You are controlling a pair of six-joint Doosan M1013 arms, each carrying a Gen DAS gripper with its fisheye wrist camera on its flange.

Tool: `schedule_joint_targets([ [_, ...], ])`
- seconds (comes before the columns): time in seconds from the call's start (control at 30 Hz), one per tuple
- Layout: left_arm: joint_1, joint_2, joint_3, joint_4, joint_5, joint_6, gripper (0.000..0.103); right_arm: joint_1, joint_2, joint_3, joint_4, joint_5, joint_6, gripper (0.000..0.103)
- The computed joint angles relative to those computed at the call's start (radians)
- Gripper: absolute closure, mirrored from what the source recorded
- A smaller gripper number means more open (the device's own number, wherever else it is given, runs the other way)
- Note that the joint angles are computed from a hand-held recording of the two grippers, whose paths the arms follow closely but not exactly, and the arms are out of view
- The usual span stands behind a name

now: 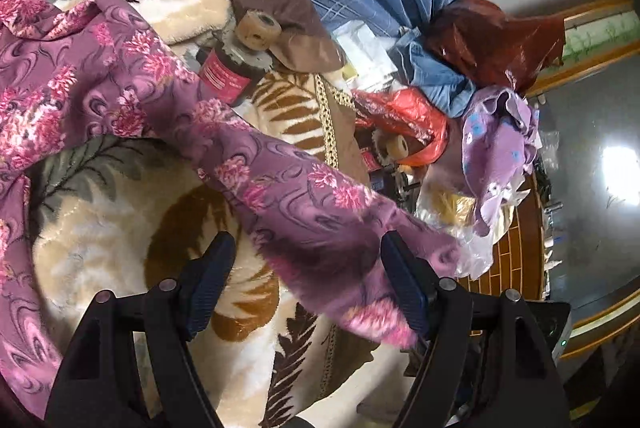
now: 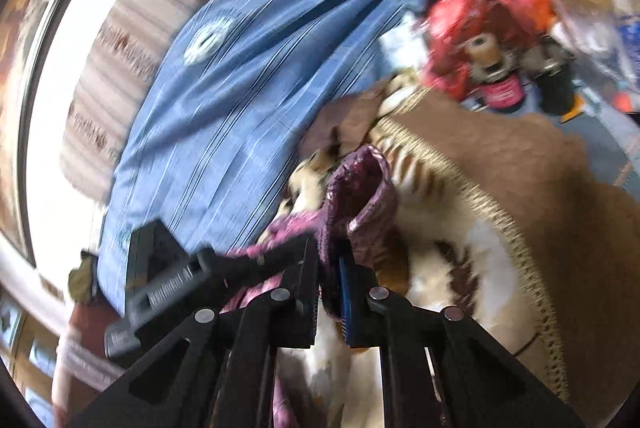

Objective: Fold small clothes

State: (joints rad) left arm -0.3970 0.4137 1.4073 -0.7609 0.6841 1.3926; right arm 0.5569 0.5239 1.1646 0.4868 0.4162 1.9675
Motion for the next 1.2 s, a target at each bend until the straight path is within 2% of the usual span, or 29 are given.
schedule_joint_targets([
  [0.07, 0.009, 0.000, 0.007, -0.036, 0.006, 0.013, 0.028, -0.008, 0.003, 0.007, 0.247, -0.001, -0.226, 0.095],
  [0.1, 0.015, -0.003, 0.020, -0.087, 0.005, 0.037, 0.028, -0.010, 0.003, 0.011, 0.331, -0.004, -0.299, 0.095],
  [0.2, 0.026, -0.029, 0.089, -0.249, -0.050, 0.121, 0.023, -0.015, -0.004, 0.031, 0.464, -0.026, -0.403, 0.095],
  [0.3, 0.027, -0.031, 0.123, -0.360, -0.076, 0.146, 0.022, -0.022, -0.014, 0.060, 0.584, -0.046, -0.455, 0.095],
  [0.37, 0.024, -0.019, 0.124, -0.401, -0.076, 0.133, 0.022, -0.028, -0.014, 0.062, 0.567, -0.027, -0.410, 0.095],
  [0.43, 0.018, -0.004, 0.113, -0.428, -0.083, 0.140, 0.022, -0.030, -0.016, 0.054, 0.452, 0.003, -0.277, 0.095],
  [0.53, 0.010, 0.013, 0.092, -0.435, -0.112, 0.136, 0.022, -0.034, -0.017, 0.045, 0.363, 0.046, -0.196, 0.095],
  [0.57, 0.008, 0.017, 0.079, -0.378, -0.114, 0.090, 0.035, -0.036, -0.007, 0.030, 0.344, 0.080, -0.181, 0.095],
  [0.6, 0.007, 0.016, 0.070, -0.317, -0.111, 0.038, 0.076, -0.038, -0.002, 0.023, 0.354, 0.102, -0.192, 0.095],
  [0.63, 0.010, 0.013, 0.069, -0.297, -0.098, 0.027, 0.096, -0.039, 0.006, 0.012, 0.375, 0.129, -0.220, 0.095],
  [0.67, 0.014, 0.001, 0.073, -0.265, -0.090, 0.008, 0.101, -0.038, 0.012, 0.003, 0.391, 0.143, -0.248, 0.095],
  [0.73, 0.024, -0.055, 0.105, -0.249, -0.125, 0.046, 0.101, -0.034, 0.015, -0.005, 0.435, 0.150, -0.326, 0.095],
  [0.83, 0.038, -0.157, 0.140, -0.127, -0.146, 0.058, 0.101, -0.023, 0.009, -0.011, 0.612, 0.173, -0.595, 0.095],
  [0.87, 0.043, -0.189, 0.150, -0.053, -0.140, 0.023, 0.101, -0.015, 0.012, -0.027, 0.684, 0.213, -0.713, 0.095],
  [0.97, 0.066, -0.290, 0.208, 0.156, -0.116, -0.068, 0.101, 0.014, 0.039, -0.093, 0.756, 0.339, -0.881, 0.094],
  [1.03, 0.100, -0.344, 0.267, 0.194, -0.082, -0.059, 0.101, 0.046, 0.087, -0.185, 0.728, 0.484, -0.933, 0.090],
  [1.1, 0.132, -0.385, 0.337, 0.240, -0.071, -0.070, 0.100, 0.086, 0.146, -0.292, 0.645, 0.620, -0.938, 0.086],
  [1.17, 0.170, -0.407, 0.411, 0.249, -0.054, -0.078, 0.100, 0.126, 0.216, -0.410, 0.523, 0.763, -0.928, 0.064],
  [1.2, 0.189, -0.415, 0.453, 0.272, -0.048, -0.108, 0.100, 0.136, 0.234, -0.439, 0.479, 0.802, -0.925, 0.048],
])
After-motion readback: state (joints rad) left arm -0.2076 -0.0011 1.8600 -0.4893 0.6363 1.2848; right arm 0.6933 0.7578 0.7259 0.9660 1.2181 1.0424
